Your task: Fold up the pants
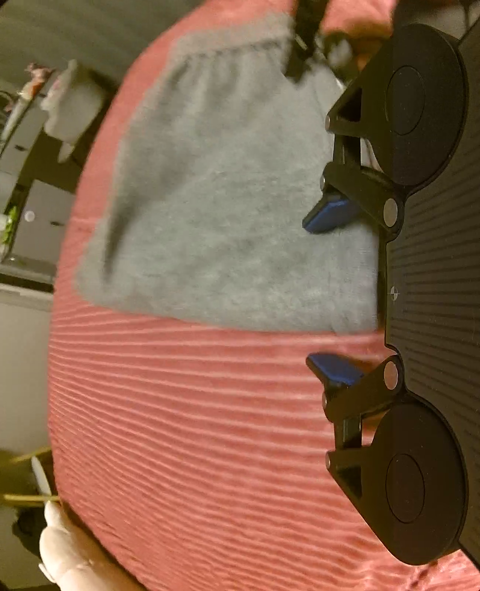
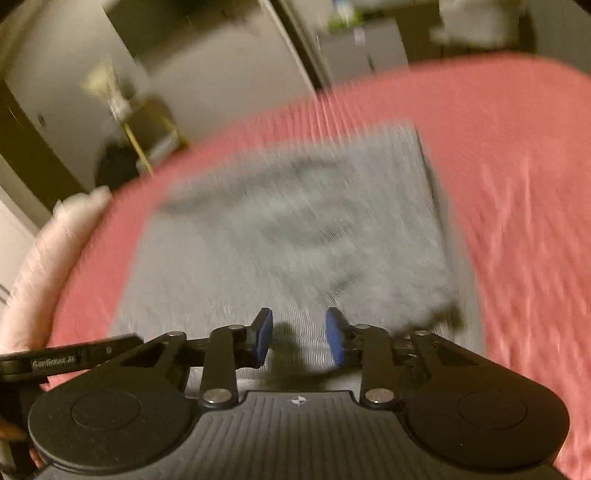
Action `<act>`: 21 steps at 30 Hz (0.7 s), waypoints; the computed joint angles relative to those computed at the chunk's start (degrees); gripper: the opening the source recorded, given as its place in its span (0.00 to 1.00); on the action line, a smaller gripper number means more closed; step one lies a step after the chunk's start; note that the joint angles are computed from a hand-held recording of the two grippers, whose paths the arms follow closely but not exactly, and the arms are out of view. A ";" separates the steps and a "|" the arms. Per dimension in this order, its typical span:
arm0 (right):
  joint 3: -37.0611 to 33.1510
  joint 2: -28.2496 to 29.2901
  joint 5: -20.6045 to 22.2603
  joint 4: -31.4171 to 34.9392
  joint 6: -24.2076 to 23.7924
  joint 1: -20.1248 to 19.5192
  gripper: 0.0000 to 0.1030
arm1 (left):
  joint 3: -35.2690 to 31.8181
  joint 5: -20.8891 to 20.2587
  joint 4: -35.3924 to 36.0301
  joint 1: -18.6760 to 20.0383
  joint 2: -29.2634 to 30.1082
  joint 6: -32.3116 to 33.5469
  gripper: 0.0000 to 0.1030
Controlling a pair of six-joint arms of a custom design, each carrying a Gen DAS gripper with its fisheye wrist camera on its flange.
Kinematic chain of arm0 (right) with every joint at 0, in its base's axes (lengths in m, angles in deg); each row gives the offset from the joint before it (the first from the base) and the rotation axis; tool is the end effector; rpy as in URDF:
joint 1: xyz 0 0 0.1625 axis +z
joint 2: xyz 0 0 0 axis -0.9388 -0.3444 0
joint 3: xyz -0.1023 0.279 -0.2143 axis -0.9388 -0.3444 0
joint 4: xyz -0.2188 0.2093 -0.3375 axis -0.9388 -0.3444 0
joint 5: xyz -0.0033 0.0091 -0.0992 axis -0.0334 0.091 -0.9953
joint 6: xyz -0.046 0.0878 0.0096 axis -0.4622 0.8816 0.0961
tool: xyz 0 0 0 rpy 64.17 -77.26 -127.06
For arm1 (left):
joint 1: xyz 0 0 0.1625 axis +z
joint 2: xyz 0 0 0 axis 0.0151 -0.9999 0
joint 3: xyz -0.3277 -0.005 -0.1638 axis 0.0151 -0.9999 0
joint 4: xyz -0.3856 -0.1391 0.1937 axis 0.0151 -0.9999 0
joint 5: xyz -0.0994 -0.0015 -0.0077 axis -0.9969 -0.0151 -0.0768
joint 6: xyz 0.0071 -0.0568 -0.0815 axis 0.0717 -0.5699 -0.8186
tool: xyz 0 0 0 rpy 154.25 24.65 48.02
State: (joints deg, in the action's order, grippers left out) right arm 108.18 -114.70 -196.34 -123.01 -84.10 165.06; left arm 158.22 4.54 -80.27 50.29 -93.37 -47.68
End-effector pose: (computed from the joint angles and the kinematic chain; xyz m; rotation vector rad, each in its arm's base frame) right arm 0.1393 -0.5032 0.2238 0.0016 -2.5501 1.0562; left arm -0.2214 -0.5882 0.1742 0.5046 2.4843 -0.6092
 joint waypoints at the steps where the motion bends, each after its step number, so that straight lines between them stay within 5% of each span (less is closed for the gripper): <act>1: 0.71 -1.06 1.75 0.06 1.53 -0.68 0.25 | -0.28 -0.07 0.13 0.01 0.00 -0.46 0.83; 4: 1.12 -2.62 2.38 1.11 2.20 -0.72 0.25 | 0.49 -1.99 -2.20 -0.37 -1.45 -0.05 0.72; 7: 2.74 -3.25 2.27 -2.86 -0.34 0.39 0.35 | 2.14 -2.81 -6.04 -0.64 -2.61 2.82 0.76; 9: 2.99 -3.28 2.24 -2.25 -0.79 0.05 0.36 | 1.06 2.19 -0.70 -1.04 -0.97 1.80 0.84; 13: 2.01 -3.68 1.74 1.84 1.48 -0.42 0.35 | -0.43 -1.26 0.65 0.01 -1.35 -1.52 0.74; 19: 4.47 -2.08 -0.70 -12.93 -5.67 1.24 0.36 | -3.51 2.88 -6.10 -0.93 0.45 4.86 0.72; 21: 4.12 -1.81 0.00 -12.62 -5.00 0.51 0.38 | -8.09 2.48 -6.74 -0.54 3.56 6.59 0.72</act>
State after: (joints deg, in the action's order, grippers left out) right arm 112.29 -116.52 -196.34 -135.63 -89.10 165.57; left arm 150.12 7.02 -87.00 49.75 -89.80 -41.08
